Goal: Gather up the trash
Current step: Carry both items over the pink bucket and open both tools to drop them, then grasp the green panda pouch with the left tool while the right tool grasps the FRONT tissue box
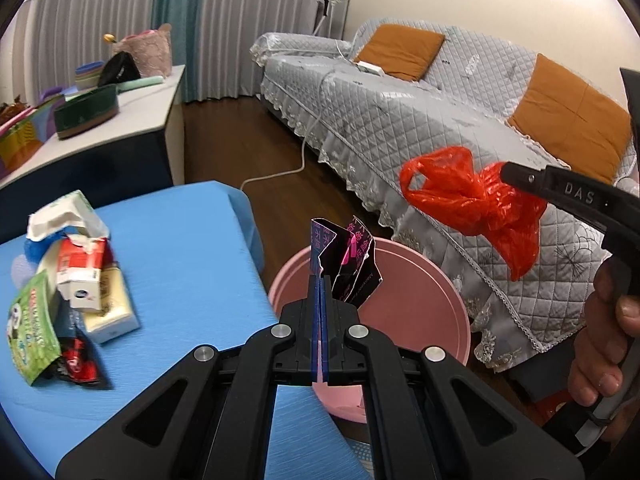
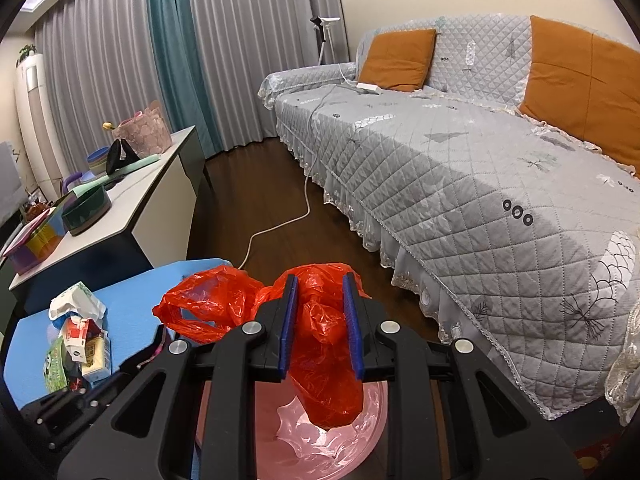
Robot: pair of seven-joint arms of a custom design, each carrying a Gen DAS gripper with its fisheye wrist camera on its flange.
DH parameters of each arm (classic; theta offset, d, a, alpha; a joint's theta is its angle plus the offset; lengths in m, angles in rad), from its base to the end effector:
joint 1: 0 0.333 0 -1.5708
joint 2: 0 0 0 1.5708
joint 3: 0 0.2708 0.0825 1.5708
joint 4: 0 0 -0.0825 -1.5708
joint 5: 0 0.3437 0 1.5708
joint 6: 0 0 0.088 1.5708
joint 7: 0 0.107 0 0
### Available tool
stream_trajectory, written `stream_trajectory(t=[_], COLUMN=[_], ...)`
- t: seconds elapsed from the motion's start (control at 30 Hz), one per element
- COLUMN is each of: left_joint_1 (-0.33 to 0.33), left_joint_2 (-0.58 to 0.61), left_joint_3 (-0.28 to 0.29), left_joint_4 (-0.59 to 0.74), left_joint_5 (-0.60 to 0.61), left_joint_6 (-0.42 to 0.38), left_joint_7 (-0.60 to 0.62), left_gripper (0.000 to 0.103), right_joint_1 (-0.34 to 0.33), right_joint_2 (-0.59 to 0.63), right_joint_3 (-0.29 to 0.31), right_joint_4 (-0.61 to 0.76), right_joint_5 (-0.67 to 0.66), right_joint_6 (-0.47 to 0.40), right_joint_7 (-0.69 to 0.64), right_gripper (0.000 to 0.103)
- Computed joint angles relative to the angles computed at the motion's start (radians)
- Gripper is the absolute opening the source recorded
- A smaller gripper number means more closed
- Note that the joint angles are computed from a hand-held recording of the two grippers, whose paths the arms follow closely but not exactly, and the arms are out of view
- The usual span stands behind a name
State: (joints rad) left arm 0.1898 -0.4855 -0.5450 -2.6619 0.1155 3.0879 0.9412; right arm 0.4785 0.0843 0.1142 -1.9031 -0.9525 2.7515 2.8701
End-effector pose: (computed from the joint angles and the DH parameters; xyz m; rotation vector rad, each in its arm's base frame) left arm 0.3919 -0.1643 0.4548 -1.8244 1.6445 -0.9193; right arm 0.4663 0.3518 0.5009 -1.6413 1.5670 -0.6608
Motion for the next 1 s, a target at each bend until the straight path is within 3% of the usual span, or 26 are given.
stream_trajectory(t=[0.1,0.2,0.27,0.6,0.73,1.0], left_joint_1=[-0.036,-0.048,-0.044,-0.117,-0.141,-0.174], left_joint_2=[0.035,0.043,0.033,-0.063,-0.144,-0.334], left_joint_3=[0.032,0.047,0.043,0.115,0.147,0.222], left_joint_4=[0.015,0.012,0.004,-0.072,-0.118,-0.215], left_joint_5=[-0.009,-0.015,-0.016,-0.079,-0.11,-0.162], left_joint_6=[-0.006,0.001,0.001,-0.014,-0.033,-0.101], left_joint_7=[0.024,0.027,0.023,0.067,0.094,0.168], left_gripper=[0.002,0.015,0.015,0.015,0.015,0.015], right_joint_1=[-0.001,-0.002,-0.001,0.01,0.025,0.043], right_joint_2=[0.003,0.002,0.002,0.0,0.0,0.005], right_joint_3=[0.0,-0.002,-0.002,-0.002,0.003,0.018], right_joint_4=[-0.001,-0.005,-0.004,-0.003,0.009,0.022], right_joint_5=[0.011,0.015,0.008,-0.072,-0.178,-0.175], right_joint_6=[-0.004,-0.002,-0.009,-0.006,-0.001,0.039], right_joint_7=[-0.008,-0.008,-0.005,0.041,0.12,0.128], right_gripper=[0.032,0.042,0.044,0.045,0.045,0.044])
